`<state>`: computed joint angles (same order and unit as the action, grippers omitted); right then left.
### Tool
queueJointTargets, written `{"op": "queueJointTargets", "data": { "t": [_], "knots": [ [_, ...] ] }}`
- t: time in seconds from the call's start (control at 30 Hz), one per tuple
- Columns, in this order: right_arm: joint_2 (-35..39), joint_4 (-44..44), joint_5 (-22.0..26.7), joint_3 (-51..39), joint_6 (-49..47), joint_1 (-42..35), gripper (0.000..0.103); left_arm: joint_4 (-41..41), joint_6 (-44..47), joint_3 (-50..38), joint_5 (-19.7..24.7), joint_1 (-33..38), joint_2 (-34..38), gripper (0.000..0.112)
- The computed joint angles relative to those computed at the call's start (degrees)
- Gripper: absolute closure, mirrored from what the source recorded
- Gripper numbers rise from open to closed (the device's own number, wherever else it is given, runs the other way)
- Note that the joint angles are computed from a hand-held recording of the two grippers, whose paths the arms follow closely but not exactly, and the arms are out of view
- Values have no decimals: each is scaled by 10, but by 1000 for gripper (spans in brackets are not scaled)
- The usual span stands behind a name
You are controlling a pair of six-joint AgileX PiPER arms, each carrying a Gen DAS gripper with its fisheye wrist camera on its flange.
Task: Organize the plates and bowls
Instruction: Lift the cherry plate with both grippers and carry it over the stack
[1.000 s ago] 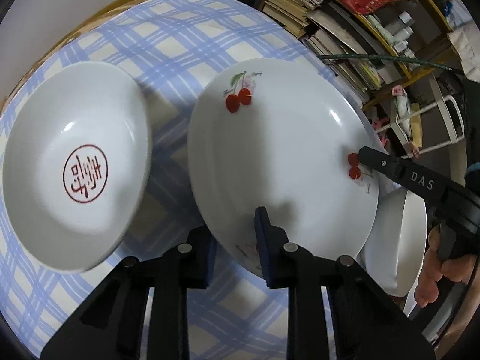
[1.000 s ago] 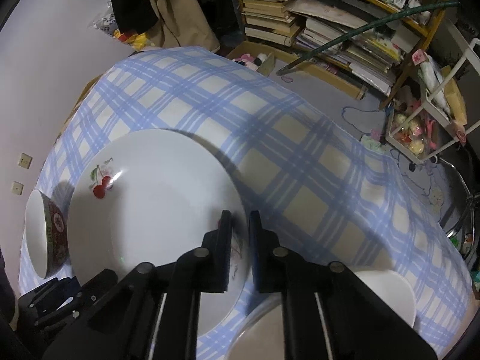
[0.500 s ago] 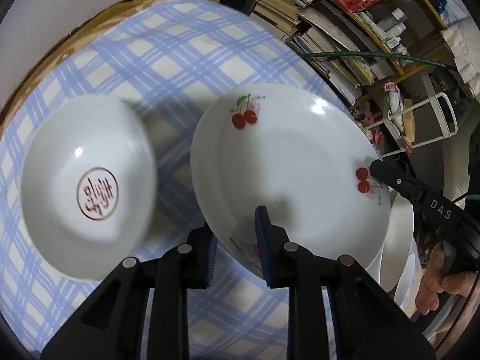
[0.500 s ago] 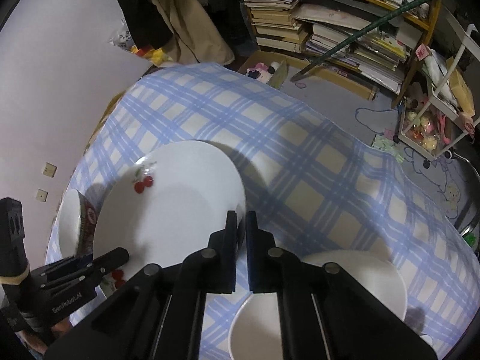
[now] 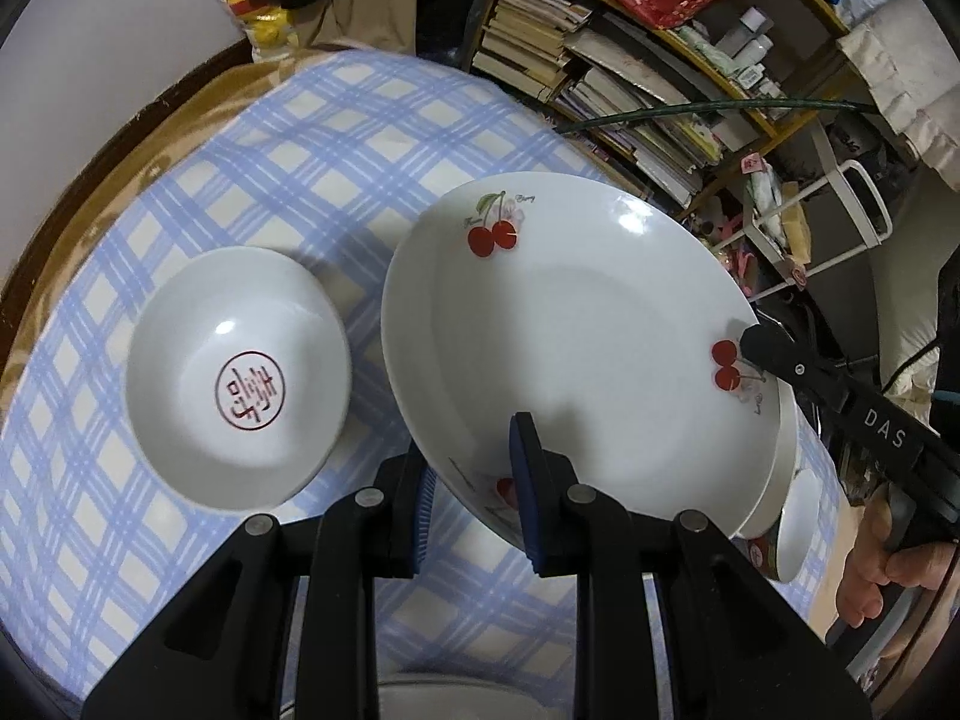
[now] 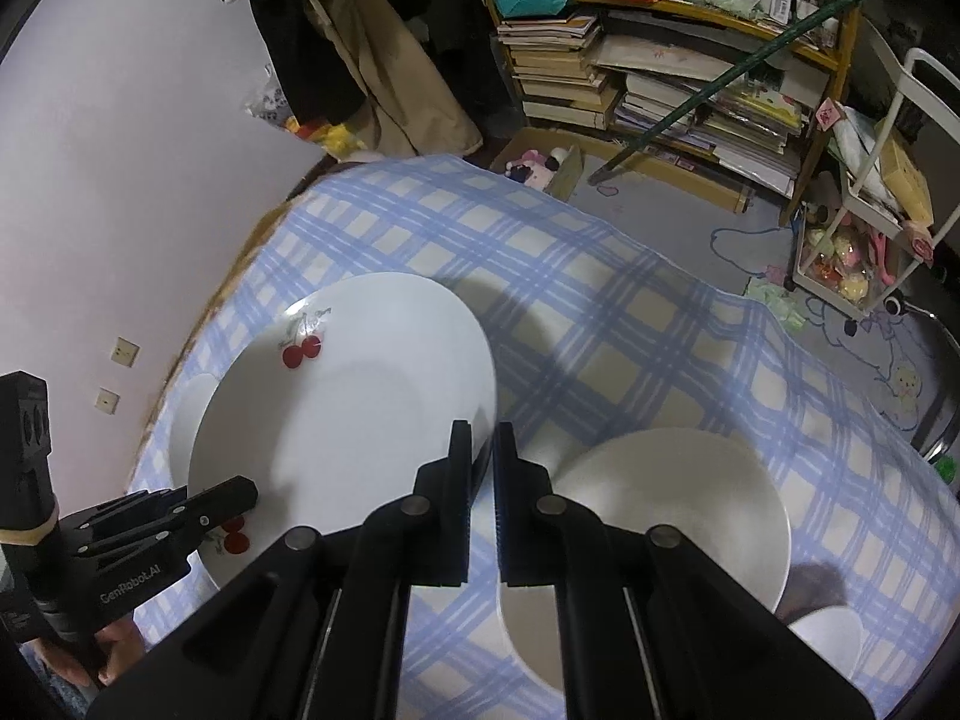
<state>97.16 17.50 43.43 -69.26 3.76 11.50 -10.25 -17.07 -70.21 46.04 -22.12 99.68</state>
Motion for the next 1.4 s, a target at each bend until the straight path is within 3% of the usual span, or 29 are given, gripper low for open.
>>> {"op": "queueJointTargets", "data": {
  "t": [0.57,0.77,1.07,1.2,1.4],
  "knots": [
    [-162,-31,-8,117,116,73,95,72,-54,94,55,-38,-170,88],
    [-229,-95,-19,172,225,151,94,102,-100,162,71,-66,-259,88],
    [-334,-249,2,243,475,323,94,127,-179,267,94,-133,-407,88],
    [-346,-351,38,264,640,456,94,164,-264,316,120,-205,-472,88],
    [-356,-424,35,317,830,588,94,215,-411,377,166,-331,-550,89]
  ]
}}
